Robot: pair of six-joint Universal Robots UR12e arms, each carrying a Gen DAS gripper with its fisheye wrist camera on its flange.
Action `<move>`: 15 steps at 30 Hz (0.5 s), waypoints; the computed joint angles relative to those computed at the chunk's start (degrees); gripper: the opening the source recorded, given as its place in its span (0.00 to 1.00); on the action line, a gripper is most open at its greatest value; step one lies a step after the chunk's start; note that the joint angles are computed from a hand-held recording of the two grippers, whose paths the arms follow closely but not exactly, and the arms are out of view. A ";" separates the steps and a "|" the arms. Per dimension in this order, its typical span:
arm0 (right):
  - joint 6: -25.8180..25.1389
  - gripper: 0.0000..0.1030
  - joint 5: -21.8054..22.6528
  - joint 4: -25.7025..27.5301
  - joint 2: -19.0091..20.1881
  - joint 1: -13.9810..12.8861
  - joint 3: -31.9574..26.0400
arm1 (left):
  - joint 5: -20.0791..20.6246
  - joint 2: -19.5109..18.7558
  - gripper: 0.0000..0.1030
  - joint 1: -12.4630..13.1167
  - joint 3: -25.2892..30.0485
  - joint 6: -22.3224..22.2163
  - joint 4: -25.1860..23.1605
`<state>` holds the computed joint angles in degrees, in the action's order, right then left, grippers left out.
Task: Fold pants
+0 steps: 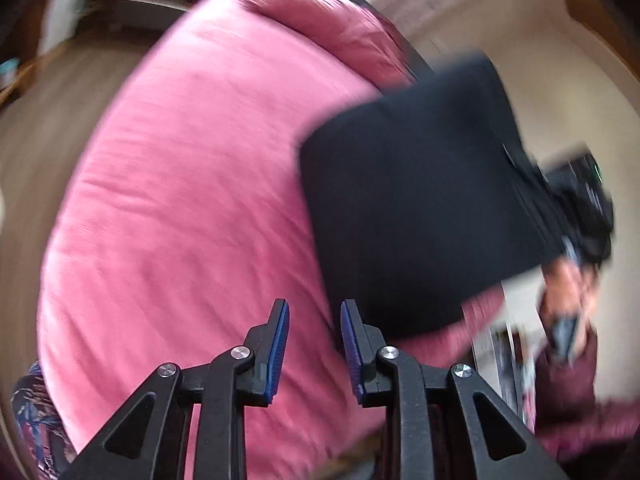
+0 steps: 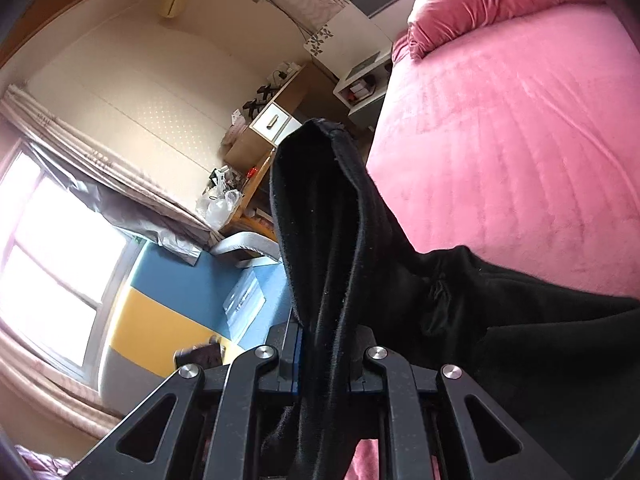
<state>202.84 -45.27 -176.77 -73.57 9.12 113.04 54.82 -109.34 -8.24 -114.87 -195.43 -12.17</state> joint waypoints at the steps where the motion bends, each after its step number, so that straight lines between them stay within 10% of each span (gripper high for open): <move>1: 0.81 0.14 0.31 -0.70 0.12 0.08 -0.09 | -0.33 -0.10 0.26 -0.49 0.33 1.13 -1.26; 15: 3.40 0.14 -0.92 -4.10 0.13 0.80 -0.38 | 2.56 -3.91 0.44 -6.97 6.15 -3.70 -8.73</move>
